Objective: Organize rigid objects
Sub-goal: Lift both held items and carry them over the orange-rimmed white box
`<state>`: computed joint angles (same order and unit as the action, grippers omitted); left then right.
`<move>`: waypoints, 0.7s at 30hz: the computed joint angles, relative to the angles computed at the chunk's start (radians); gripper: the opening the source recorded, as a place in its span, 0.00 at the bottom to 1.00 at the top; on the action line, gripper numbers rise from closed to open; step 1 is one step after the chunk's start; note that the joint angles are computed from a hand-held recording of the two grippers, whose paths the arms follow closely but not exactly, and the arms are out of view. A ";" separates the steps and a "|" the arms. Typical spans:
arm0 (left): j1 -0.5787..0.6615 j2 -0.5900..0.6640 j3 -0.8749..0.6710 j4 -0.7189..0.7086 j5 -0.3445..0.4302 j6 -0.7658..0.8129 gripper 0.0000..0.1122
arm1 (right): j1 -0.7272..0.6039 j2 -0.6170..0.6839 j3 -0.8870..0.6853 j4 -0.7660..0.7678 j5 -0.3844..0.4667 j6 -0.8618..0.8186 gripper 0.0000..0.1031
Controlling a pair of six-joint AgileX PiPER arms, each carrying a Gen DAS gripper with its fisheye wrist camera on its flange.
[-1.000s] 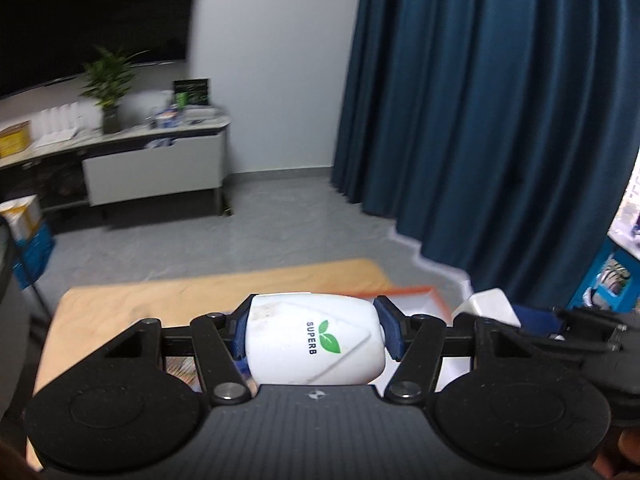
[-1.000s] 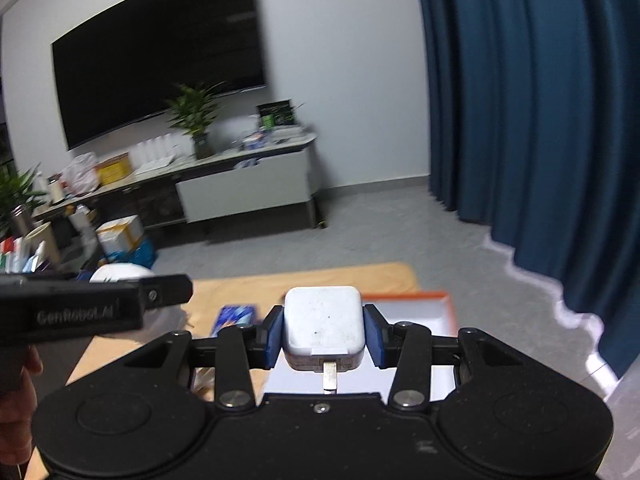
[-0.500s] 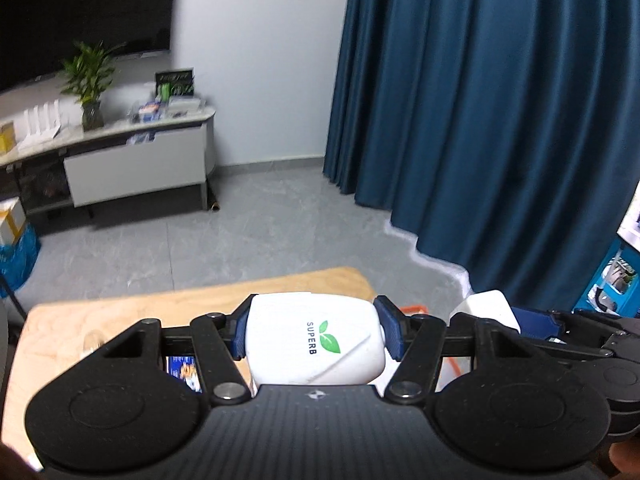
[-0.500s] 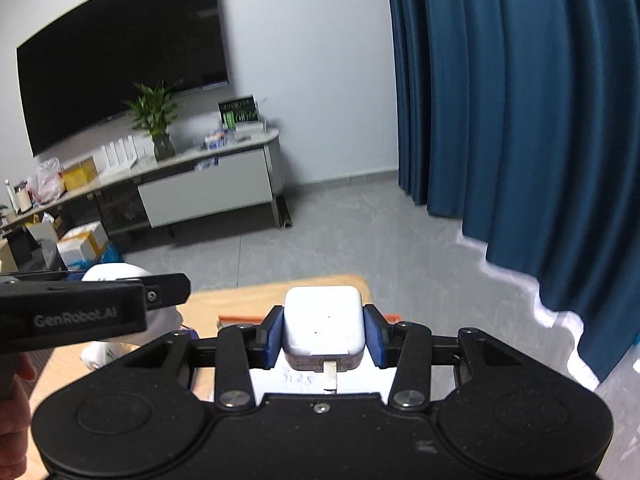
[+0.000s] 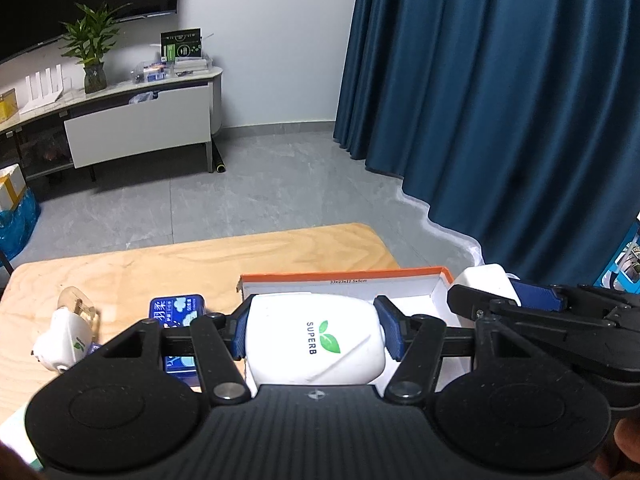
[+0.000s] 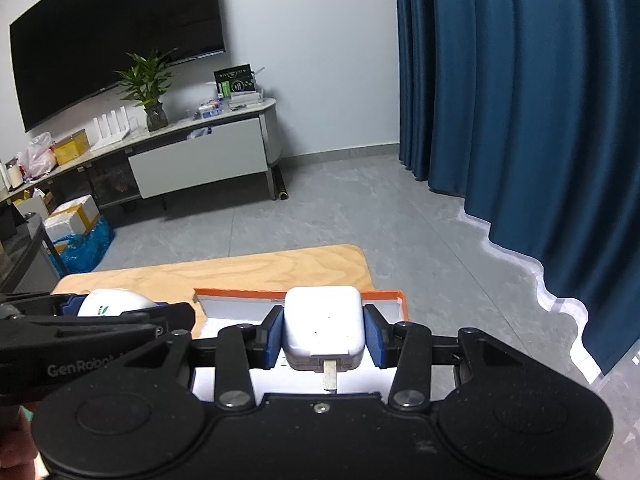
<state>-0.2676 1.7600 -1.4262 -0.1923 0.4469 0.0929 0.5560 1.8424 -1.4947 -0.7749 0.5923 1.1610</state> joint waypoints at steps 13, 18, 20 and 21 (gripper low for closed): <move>-0.023 0.040 -0.009 0.026 -0.002 -0.037 0.55 | -0.025 0.080 -0.077 0.092 0.043 -0.101 0.50; -0.021 0.049 0.001 0.023 -0.009 -0.036 0.55 | -0.029 0.109 -0.100 0.119 0.051 -0.117 0.50; -0.022 0.049 0.005 0.026 -0.011 -0.041 0.55 | -0.033 0.122 -0.114 0.135 0.058 -0.133 0.50; -0.023 0.050 0.003 0.028 -0.008 -0.046 0.55 | -0.035 0.127 -0.120 0.143 0.061 -0.141 0.50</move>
<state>-0.2909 1.8102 -1.4229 -0.1638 0.4392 0.0474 0.5210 1.9694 -1.6149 -0.6318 0.6531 1.0196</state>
